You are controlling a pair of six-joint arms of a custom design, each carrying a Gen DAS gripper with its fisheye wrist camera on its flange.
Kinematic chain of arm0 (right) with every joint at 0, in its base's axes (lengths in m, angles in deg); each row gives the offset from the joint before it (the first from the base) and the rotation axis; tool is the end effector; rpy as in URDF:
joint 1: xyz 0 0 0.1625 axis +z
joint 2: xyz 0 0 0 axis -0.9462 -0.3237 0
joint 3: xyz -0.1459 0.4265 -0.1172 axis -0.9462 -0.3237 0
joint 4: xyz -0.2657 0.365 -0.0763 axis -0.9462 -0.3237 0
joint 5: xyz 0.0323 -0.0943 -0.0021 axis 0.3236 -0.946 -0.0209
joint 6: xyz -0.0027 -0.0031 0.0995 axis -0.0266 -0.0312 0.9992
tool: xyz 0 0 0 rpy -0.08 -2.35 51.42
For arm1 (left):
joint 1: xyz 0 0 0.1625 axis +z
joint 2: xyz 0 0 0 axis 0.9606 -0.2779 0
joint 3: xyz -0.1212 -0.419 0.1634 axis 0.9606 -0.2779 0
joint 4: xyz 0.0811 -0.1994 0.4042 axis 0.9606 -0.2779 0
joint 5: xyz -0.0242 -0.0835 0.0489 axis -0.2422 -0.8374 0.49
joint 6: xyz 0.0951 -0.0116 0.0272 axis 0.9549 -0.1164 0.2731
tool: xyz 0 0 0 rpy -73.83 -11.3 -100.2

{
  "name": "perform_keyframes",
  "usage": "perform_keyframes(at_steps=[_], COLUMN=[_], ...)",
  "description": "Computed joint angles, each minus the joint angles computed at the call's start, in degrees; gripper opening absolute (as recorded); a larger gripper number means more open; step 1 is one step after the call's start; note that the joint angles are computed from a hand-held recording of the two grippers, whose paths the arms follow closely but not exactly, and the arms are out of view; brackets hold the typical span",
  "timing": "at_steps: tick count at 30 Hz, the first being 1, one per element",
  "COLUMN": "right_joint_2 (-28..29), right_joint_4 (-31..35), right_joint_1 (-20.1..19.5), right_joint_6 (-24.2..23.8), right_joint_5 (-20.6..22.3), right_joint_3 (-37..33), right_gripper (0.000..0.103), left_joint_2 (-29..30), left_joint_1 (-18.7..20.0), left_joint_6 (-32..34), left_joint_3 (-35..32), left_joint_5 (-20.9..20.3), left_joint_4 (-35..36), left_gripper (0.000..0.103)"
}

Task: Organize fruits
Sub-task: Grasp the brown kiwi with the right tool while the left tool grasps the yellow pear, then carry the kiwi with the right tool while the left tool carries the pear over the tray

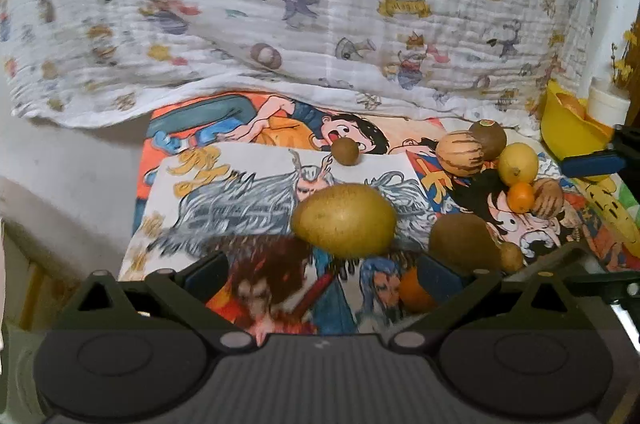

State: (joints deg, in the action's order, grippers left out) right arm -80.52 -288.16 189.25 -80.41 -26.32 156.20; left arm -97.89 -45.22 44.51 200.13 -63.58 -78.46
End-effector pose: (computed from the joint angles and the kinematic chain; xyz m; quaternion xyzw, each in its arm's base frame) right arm 0.2492 -0.2703 0.1307 0.5280 -0.7749 0.2445 0.2470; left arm -0.1163 -0.2952 0.2605 0.2581 0.8873 -0.2959 0.2420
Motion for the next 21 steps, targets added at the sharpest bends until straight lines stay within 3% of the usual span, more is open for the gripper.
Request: perform_keyframes(at_steps=[4,12,21], right_joint_2=[0.70,1.62,3.65], right_joint_4=[5.23,11.59,12.58], right_joint_1=[-2.02,-4.20,-6.07], right_joint_6=[-0.49,-2.45,-2.78], right_joint_5=[1.75,4.25,5.22], right_joint_3=[-2.41,-4.58,-6.00], right_gripper=[0.085,0.080,0.072], left_joint_2=[6.04,11.72,16.05], left_joint_1=[4.91,12.73,15.01], left_joint_6=[7.58,14.14,17.69], left_joint_3=[-1.06,-3.53,-4.28], left_joint_5=[-2.32,-9.58,-12.59], left_joint_4=[-8.71,-16.79,-21.99], left_gripper=[0.101,0.095,0.090])
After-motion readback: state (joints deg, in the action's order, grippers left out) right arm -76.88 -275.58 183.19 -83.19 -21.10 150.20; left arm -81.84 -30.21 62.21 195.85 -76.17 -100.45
